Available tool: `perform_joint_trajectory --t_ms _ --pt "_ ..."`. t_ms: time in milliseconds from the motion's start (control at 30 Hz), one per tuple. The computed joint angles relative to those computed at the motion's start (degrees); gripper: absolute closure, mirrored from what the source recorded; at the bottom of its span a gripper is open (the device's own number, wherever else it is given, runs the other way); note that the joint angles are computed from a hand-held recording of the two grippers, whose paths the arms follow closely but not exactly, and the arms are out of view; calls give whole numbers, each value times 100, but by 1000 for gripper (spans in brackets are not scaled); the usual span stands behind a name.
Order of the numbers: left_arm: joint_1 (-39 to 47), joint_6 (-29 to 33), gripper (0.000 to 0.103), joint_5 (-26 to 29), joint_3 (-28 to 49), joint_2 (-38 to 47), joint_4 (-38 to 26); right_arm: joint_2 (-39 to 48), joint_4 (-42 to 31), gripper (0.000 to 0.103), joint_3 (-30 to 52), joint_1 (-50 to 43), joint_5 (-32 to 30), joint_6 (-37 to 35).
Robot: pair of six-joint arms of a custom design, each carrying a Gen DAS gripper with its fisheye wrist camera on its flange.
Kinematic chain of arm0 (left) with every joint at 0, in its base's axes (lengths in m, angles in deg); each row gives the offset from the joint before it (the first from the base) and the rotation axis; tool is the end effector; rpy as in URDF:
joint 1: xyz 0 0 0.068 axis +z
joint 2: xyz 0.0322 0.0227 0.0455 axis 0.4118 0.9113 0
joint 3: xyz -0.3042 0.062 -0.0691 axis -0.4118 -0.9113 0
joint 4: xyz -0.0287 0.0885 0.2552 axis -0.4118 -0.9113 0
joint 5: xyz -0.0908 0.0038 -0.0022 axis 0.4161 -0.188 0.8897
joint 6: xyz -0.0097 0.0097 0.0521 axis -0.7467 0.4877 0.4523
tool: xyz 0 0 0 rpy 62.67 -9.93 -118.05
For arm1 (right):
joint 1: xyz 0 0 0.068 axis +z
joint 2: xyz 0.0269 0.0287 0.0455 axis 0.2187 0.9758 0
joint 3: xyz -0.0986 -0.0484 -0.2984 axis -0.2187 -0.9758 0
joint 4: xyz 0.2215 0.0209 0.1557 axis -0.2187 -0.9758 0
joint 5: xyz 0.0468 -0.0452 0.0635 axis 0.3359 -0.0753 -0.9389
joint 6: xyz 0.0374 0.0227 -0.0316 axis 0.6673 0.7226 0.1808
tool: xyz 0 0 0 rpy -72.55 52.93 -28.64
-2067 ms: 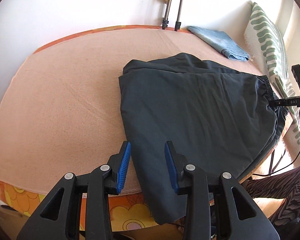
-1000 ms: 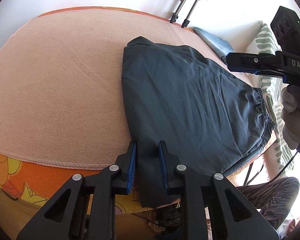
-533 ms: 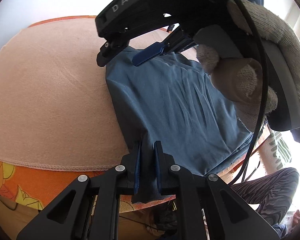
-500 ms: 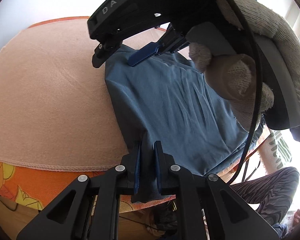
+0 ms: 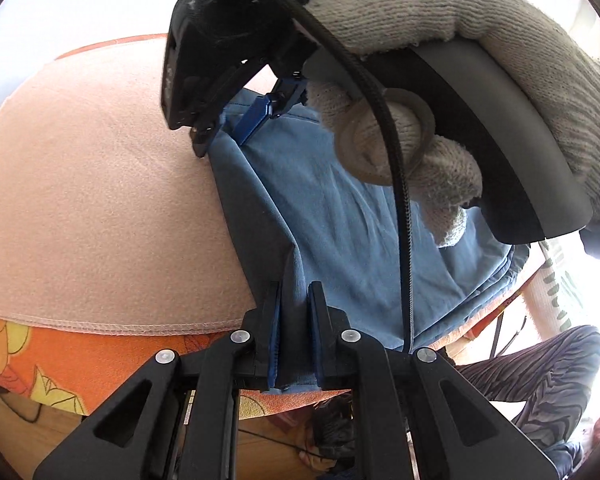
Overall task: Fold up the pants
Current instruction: 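Grasp the folded pants edge with the left gripper while the right gripper grasps the fold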
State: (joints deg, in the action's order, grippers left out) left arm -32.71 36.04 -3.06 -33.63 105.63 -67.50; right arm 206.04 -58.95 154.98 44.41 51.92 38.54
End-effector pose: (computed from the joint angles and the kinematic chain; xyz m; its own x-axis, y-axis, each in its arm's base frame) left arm 0.1761 -0.2590 0.1831 -0.8574 0.0059 -0.5146 0.2012 0.9242 -0.3246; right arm 0.4078 0.2574 0.1679 -0.9782 -0.2045 0.0362 -0.1997 0.9742 0.1055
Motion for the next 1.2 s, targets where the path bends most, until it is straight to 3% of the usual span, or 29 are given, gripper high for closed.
perform_joint_trajectory --t_ms 33,100,167,300,333,367,400,433,500,800,1200 --pt "-9 -19 90 -48 17 -3 -45 -60 69 83 -98 -42 -42 25" --pt "-15 -89 77 -32 18 8 -73 -224 287 96 -375 -182 -295 98" --pt "-23 -156 54 -46 41 65 -140 -431 549 101 -688 -285 -500 183" --pt "-30 -141 54 -26 33 132 -40 -817 897 103 -1149 -344 -591 210" --pt "-46 -134 55 -35 66 158 -72 -917 962 103 -1252 -373 -604 191" --pt "-75 -150 62 -84 73 192 -25 -995 1009 103 -1322 -385 -607 200" --pt "-66 -153 83 -17 55 201 53 -1079 1073 103 -1407 -425 -642 192" --pt "-62 -181 90 47 79 231 68 -1190 1110 103 -1503 -487 -672 141" --pt "-100 -223 97 17 46 184 280 -1350 1176 103 -1633 -508 -691 94" --pt "-183 -47 98 214 426 -124 528 -2057 1262 103 -1844 -980 -1033 -126" --pt "-504 419 98 840 2434 1276 660 -3664 1075 103 -2764 -2522 -1108 -894"
